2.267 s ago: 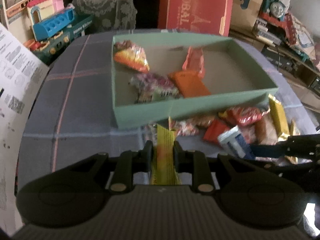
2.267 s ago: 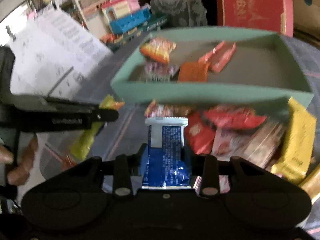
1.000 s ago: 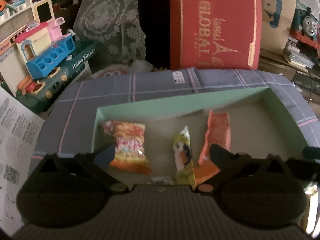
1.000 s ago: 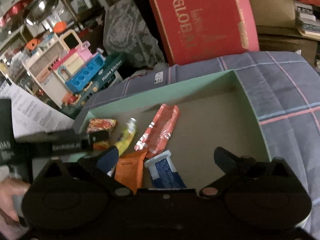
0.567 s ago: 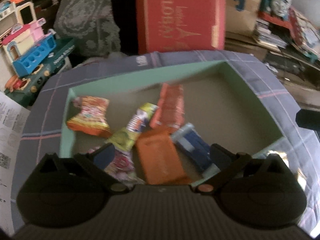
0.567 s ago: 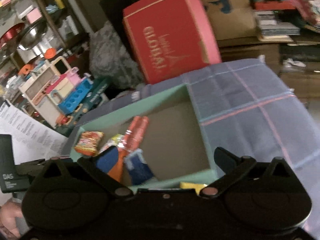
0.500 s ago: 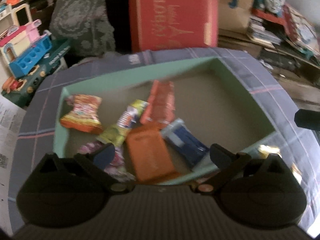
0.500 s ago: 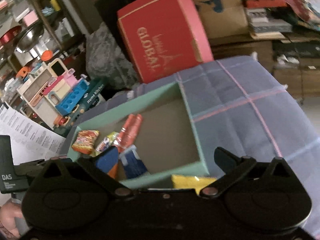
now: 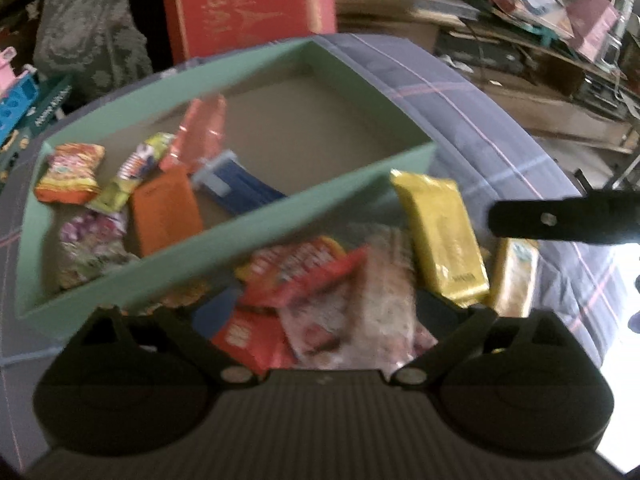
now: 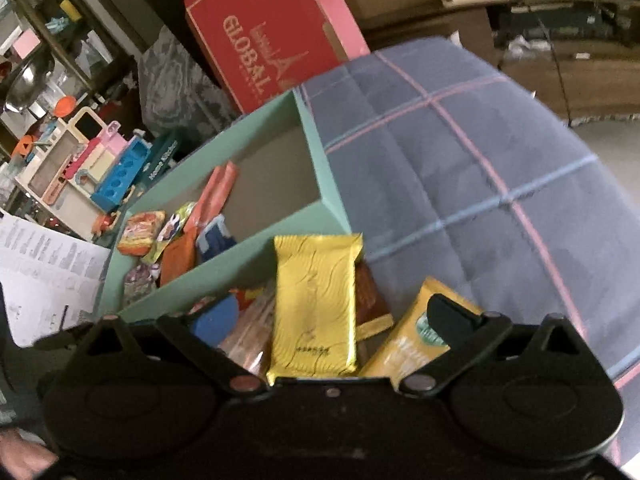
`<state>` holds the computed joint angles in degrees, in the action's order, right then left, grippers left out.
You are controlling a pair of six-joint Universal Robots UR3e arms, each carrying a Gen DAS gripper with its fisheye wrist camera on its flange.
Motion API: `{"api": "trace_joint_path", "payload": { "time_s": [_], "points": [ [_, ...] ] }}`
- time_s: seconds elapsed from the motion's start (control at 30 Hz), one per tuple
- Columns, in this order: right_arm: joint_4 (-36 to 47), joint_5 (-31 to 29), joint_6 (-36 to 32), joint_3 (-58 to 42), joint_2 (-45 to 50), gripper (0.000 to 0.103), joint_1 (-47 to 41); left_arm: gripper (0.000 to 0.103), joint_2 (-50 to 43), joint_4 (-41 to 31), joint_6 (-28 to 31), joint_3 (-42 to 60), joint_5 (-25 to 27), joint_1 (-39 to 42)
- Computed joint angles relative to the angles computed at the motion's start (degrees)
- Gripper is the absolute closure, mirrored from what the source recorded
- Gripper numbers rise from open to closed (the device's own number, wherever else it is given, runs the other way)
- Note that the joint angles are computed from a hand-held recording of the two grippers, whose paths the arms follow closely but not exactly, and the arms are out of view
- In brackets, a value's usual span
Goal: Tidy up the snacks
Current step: 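Grasp the yellow WINSUN bar with the right tool while the left tool grasps a clear bread pack, then carry both held snacks into the green tray and open both tools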
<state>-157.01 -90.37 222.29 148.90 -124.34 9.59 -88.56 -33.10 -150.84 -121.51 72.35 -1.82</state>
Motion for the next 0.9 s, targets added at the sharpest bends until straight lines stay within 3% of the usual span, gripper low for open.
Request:
{"api": "trace_joint_path", "payload": {
  "time_s": [0.13,0.23,0.27,0.33,0.5,0.67,0.73,0.8,0.9],
  "points": [
    [-1.3,1.5,0.6,1.5,0.3,0.004,-0.8,0.022,-1.1,0.8,0.5,-0.6,-0.2,-1.5],
    [-3.5,-1.2,3.0,1.1,3.4,0.005,1.3,0.031,-3.0,2.5,0.0,-0.5,0.3,-2.7],
    [-3.5,-2.9,3.9,0.2,4.5,0.005,2.9,0.048,-3.4,2.7,0.1,-0.7,-0.2,-2.7],
    [-5.1,-4.7,4.5,-0.9,7.7,0.009,4.6,0.065,-4.5,0.6,0.8,0.3,-1.3,-2.3],
    [-11.0,-2.7,3.9,-2.1,14.7,0.026,4.9,0.066,-4.1,0.1,1.8,-0.3,-3.1,0.0],
    [-14.2,-4.5,3.7,-6.4,23.5,0.031,8.0,0.064,-3.1,-2.1,3.7,-0.8,-4.6,3.0],
    [-13.1,-8.0,3.5,-9.1,27.0,0.051,10.6,0.063,-2.9,-2.3,3.9,-1.0,-4.7,3.3],
    [-13.6,-10.7,4.0,-10.4,29.0,0.052,12.7,0.062,-3.1,-2.4,3.7,-0.6,-4.3,2.9],
    [-14.3,-10.2,4.6,-9.3,27.7,0.052,12.2,0.058,-3.9,-1.8,3.4,0.1,-3.2,1.5]
  ]
}}
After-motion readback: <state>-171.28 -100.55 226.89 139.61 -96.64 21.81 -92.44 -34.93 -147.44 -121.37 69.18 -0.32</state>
